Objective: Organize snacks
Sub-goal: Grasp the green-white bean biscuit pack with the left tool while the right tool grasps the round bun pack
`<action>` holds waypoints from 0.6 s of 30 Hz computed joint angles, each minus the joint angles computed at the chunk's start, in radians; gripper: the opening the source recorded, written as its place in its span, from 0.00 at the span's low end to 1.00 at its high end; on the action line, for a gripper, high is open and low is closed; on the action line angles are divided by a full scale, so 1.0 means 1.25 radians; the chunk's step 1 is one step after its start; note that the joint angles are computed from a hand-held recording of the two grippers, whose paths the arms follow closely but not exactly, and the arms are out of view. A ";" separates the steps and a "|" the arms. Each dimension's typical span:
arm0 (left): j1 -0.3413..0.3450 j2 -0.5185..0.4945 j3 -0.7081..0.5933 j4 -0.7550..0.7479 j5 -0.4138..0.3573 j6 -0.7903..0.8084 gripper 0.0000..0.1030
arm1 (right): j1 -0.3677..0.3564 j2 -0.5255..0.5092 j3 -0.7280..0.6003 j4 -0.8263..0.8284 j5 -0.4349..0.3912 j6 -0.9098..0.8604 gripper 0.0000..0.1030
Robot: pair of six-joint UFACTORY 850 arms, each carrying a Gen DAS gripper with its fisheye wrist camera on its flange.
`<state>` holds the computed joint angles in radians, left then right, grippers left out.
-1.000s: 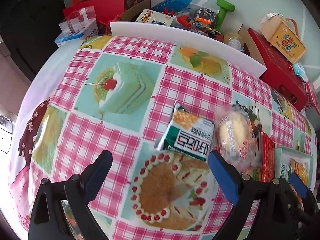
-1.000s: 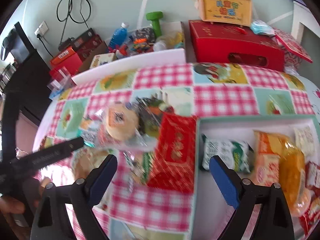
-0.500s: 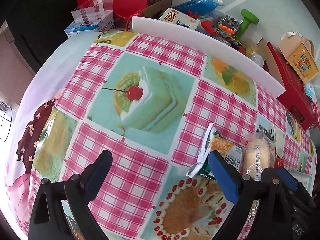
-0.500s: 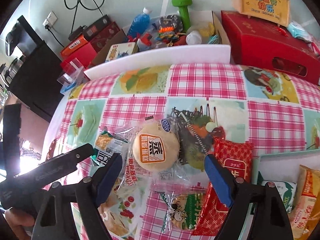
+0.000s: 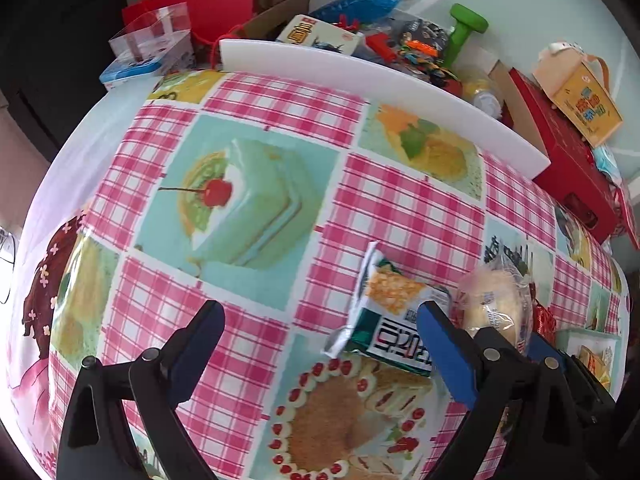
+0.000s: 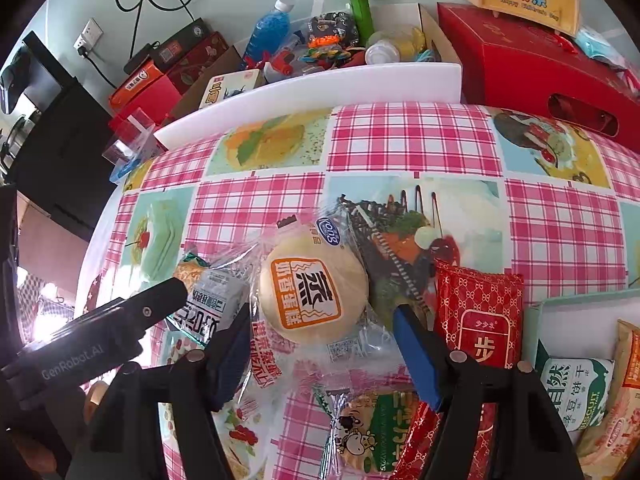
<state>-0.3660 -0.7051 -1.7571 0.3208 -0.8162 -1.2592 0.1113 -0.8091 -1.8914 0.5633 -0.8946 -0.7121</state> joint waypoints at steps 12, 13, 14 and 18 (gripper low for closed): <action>-0.002 -0.113 -0.164 -0.063 -0.040 0.090 0.94 | -0.007 0.010 0.016 0.002 0.011 -0.017 0.68; -0.002 -0.122 -0.178 -0.067 -0.047 0.093 0.94 | -0.006 0.011 0.019 0.001 0.014 -0.017 0.68; -0.005 -0.130 -0.189 -0.066 -0.053 0.091 0.94 | -0.006 0.012 0.021 -0.001 0.016 -0.018 0.68; -0.002 -0.131 -0.171 -0.072 -0.036 0.060 0.94 | -0.003 0.018 0.032 -0.011 0.029 -0.022 0.68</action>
